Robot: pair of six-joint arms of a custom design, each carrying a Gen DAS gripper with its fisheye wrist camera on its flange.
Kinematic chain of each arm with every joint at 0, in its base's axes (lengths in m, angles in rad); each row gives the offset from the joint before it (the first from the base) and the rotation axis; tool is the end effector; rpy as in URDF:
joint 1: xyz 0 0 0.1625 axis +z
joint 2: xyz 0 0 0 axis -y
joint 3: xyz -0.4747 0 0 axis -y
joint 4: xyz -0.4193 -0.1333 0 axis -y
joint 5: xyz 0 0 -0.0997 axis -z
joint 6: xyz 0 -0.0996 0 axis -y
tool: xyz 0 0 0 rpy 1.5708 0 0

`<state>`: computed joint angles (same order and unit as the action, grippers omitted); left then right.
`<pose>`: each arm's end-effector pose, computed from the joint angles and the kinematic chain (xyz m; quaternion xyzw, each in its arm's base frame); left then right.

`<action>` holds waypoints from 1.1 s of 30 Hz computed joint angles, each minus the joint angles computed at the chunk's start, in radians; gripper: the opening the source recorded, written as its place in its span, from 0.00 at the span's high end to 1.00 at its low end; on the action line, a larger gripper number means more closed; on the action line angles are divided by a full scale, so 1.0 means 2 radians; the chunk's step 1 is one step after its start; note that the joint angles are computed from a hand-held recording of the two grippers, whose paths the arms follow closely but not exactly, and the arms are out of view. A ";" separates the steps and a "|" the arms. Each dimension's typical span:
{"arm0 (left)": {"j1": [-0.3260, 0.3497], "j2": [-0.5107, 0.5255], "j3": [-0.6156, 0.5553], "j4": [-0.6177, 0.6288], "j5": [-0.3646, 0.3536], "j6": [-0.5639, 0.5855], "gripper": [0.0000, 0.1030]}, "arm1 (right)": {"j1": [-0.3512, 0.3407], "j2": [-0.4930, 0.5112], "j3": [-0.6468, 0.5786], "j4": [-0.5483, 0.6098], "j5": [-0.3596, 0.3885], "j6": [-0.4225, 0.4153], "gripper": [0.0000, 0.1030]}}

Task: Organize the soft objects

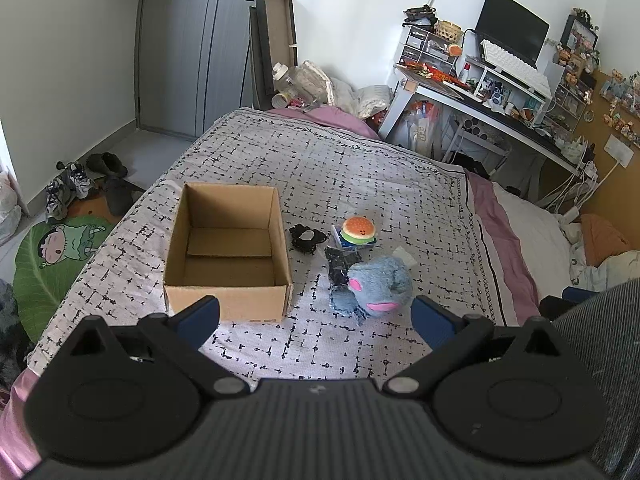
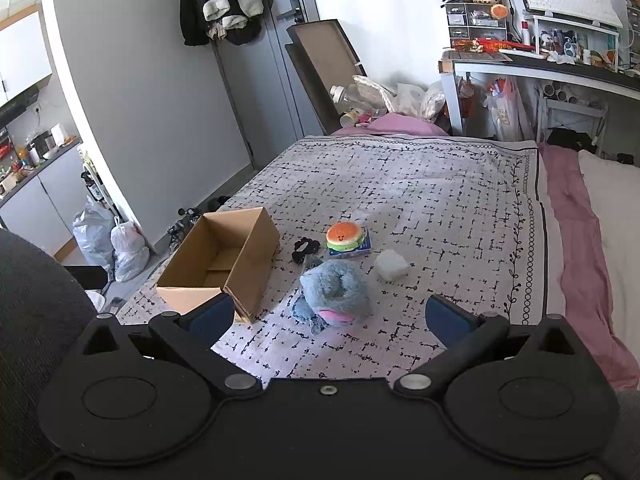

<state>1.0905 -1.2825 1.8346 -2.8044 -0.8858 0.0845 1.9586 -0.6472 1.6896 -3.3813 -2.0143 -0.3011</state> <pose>-0.1114 -0.6388 0.4006 0.1396 0.8839 -0.3709 0.2485 0.3577 -0.6363 0.0912 0.2278 -0.8792 0.3740 0.1879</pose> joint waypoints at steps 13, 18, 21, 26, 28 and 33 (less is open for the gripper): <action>0.001 0.002 -0.002 0.000 0.000 -0.001 0.02 | 0.007 0.004 -0.001 -0.016 -0.026 0.001 0.00; 0.002 0.002 -0.001 -0.001 -0.001 0.000 0.02 | 0.008 0.006 -0.003 -0.017 -0.036 0.003 0.00; 0.002 0.002 -0.001 0.000 -0.001 -0.001 0.02 | 0.008 0.007 -0.002 -0.019 -0.037 0.004 0.00; 0.002 0.002 0.000 -0.002 0.000 0.001 0.02 | 0.007 0.007 -0.002 -0.021 -0.036 0.003 0.00; 0.002 0.002 0.001 -0.003 0.000 0.001 0.02 | 0.007 0.008 -0.002 -0.022 -0.036 0.002 0.00; 0.001 0.002 0.000 -0.001 0.001 0.000 0.02 | 0.007 0.008 -0.004 -0.021 -0.037 0.000 0.00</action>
